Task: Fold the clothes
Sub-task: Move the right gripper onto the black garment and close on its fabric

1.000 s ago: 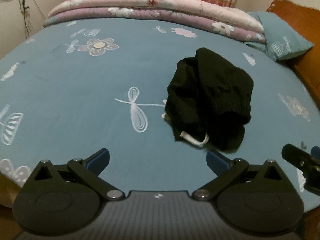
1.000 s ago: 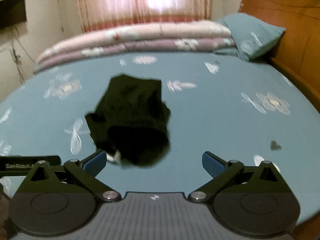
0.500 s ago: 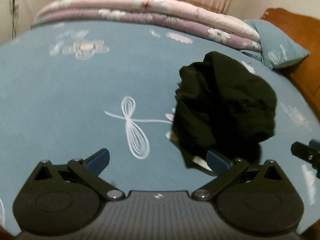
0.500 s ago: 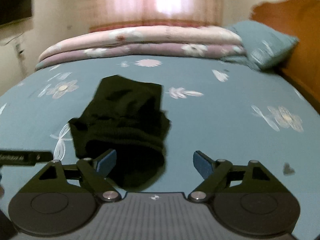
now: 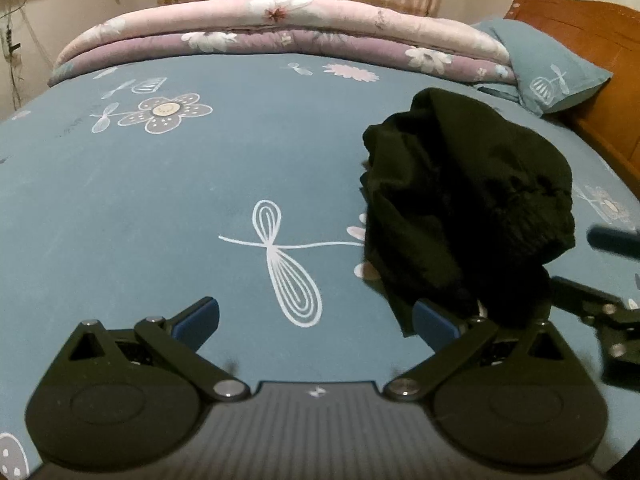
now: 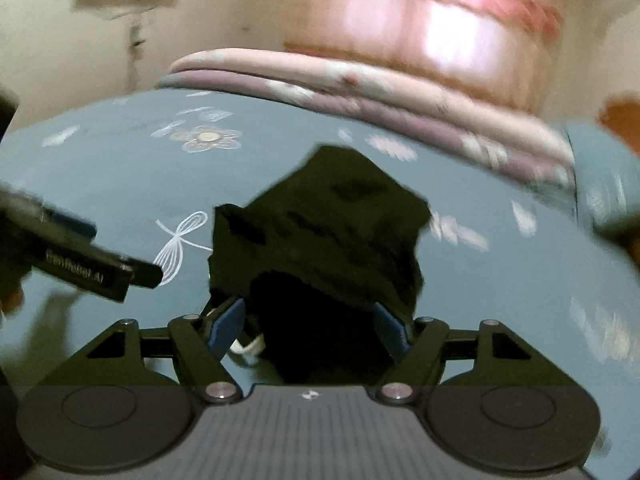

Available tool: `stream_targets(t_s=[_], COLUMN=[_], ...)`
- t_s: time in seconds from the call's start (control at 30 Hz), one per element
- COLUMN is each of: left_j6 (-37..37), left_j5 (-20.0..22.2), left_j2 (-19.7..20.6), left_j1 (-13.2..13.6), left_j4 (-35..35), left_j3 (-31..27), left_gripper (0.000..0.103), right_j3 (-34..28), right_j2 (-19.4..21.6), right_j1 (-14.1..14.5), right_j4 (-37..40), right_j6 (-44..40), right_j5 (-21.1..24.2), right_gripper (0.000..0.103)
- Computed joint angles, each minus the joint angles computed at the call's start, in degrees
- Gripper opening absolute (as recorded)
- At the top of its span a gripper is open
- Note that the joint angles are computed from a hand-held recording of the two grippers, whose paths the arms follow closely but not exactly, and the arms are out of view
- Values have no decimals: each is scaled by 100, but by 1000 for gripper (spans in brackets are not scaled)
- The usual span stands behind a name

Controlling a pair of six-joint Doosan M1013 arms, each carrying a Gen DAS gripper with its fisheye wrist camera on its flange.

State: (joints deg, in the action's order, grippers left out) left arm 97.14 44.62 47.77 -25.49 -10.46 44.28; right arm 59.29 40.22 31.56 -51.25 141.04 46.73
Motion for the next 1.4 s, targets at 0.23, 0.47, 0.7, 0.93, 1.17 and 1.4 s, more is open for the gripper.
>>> stream_targets(t_s=[0.23,0.47,0.7,0.93,1.17,1.4], left_j6=[301,670,669,964,1001,1712], left_j5=[2,-60,-55,-169,-194,-799], left_j2=[-19,-75,-74,-156,-156,-350], left_j1=[7,59,58,39,32,18], left_j4=[131,-167,-193,-140,-196,-320], left_j3=[65,197,246,419,427,825], left_gripper=[102,102,102,102,102,102], right_j3=[-242,-213,-156,-129,-235,-51], right_j2=[179,234,292,355,537,398], right_j1=[-21,38,15,114,184,188], right_j4=[-25,-542,-775,-1016,-1796,-2779], right_j6=[-1012,-1590,-2116,-2345,-1838,-511], right_j5=[182,454,622,408,547,763], right_gripper=[76,75,72,88,81,81])
